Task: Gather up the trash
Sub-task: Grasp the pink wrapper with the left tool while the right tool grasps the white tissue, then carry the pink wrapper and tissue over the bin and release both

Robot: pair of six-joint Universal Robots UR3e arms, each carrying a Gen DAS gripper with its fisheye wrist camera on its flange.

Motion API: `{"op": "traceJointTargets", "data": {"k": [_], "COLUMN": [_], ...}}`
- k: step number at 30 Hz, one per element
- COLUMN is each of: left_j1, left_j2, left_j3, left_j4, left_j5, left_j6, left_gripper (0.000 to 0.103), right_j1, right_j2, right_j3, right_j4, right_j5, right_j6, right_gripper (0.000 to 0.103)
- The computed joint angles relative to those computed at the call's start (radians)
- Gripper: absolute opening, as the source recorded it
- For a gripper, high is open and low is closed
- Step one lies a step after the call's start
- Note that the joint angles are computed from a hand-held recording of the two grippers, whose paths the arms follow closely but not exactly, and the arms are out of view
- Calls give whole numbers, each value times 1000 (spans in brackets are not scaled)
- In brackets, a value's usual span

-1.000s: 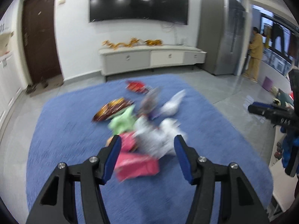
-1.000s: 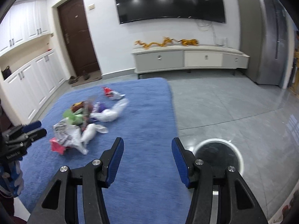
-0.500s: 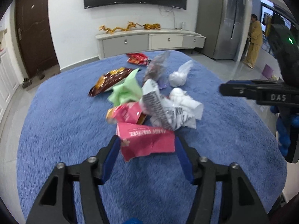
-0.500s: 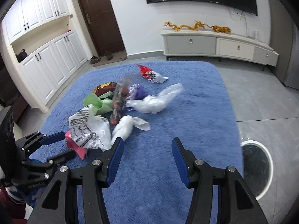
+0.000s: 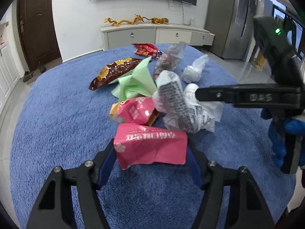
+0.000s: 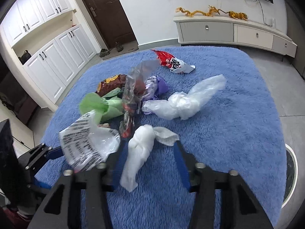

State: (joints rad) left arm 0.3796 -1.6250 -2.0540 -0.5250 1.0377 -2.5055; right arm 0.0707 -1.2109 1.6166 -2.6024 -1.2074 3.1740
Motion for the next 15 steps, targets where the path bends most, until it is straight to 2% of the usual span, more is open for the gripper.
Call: {"op": "traceJointTargets", "data": {"k": [4, 9, 15], "left_j1": [39, 140, 242], "left_j2": [42, 212, 385], "left_j3": [-31, -126, -159], "left_j4": [-17, -88, -234], "left_j5": [-31, -91, -159], "left_j6": [12, 78, 140], "left_gripper": [65, 65, 65], "right_j1": [-2, -5, -93], "right_j2": [0, -124, -389], "right_j3": [13, 152, 396], "right_j4": [-3, -68, -96], "right_j5": [16, 0, 42], "right_j6": [-6, -23, -67], "right_gripper": [15, 12, 12]}}
